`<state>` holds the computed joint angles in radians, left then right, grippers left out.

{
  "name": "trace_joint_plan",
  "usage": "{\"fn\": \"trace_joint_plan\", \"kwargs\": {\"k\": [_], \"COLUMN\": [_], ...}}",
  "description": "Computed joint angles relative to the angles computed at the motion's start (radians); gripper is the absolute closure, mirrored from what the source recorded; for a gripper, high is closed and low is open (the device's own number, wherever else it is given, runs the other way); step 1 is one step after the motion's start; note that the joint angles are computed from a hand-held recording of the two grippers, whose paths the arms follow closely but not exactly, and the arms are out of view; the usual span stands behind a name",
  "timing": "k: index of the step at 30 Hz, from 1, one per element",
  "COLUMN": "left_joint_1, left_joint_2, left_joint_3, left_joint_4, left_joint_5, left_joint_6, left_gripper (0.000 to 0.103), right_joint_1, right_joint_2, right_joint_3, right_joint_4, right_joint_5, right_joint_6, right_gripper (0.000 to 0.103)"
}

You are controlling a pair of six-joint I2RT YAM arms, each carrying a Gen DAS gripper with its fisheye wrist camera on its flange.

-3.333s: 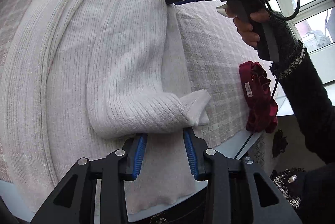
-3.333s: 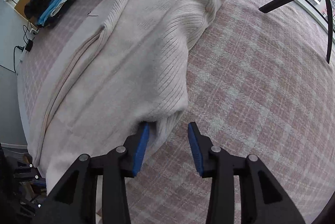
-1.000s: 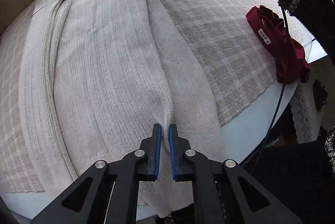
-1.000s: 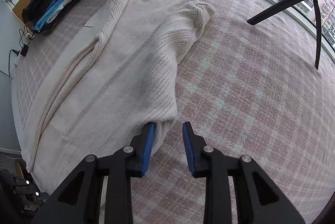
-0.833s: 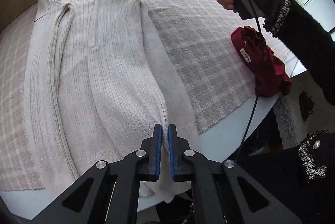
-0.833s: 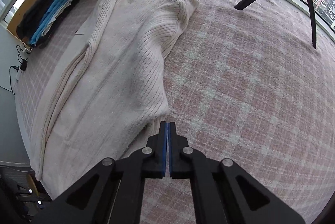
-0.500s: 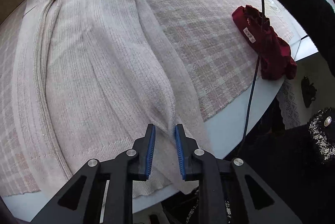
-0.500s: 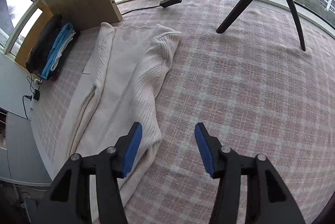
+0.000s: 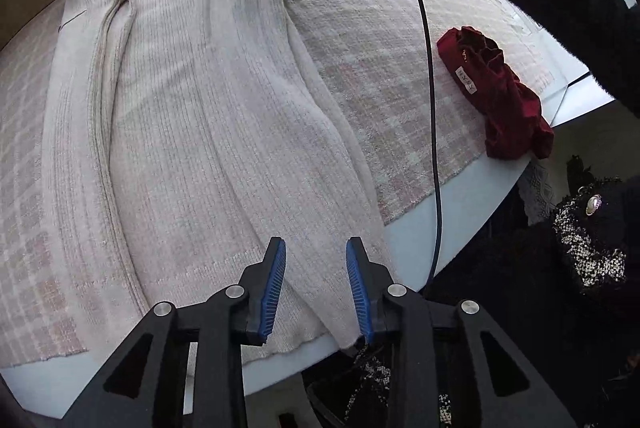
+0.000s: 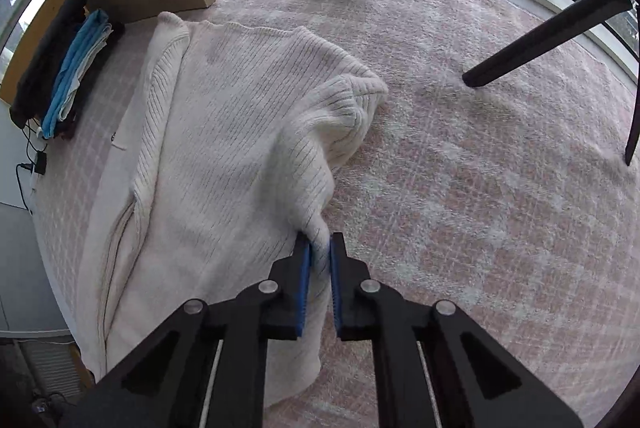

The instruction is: Fold clothes

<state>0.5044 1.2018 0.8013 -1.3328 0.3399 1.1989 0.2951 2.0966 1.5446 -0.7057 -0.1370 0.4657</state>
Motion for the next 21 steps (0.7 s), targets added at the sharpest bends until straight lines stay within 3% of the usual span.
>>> {"fn": "trace_joint_plan", "kwargs": {"k": [6,14,16,17,19,21], "left_joint_1": [0.091,0.008,0.007,0.008,0.05,0.099], "left_joint_2": [0.068,0.06,0.068,0.082,0.128,0.1], "left_joint_3": [-0.05,-0.133,-0.133,-0.123,-0.073,-0.044], "left_joint_4": [0.09,0.14,0.156,0.158,0.112,0.085], "left_joint_5": [-0.061,-0.021,-0.016,-0.022,-0.012,-0.006], "left_joint_6": [-0.047,-0.091,-0.102,-0.113,-0.106,-0.056], "left_gripper": [0.069,0.069,0.083,0.097,0.097,0.098], "right_joint_1": [0.078,0.175,0.174,0.174,0.17,0.165], "right_joint_2": [-0.203,-0.135,-0.115,-0.107,-0.113,-0.121], "right_joint_3": [-0.222,-0.196,-0.183,-0.18,-0.182,-0.154], "right_joint_4": [0.092,0.02,0.012,0.012,0.02,-0.017], "right_joint_5": [0.022,0.09,0.083,0.085,0.077,0.083], "right_joint_6": [-0.011,-0.035,-0.031,-0.033,-0.042,-0.059], "right_gripper": [0.06,0.06,0.06,0.064,0.086,0.09]}}
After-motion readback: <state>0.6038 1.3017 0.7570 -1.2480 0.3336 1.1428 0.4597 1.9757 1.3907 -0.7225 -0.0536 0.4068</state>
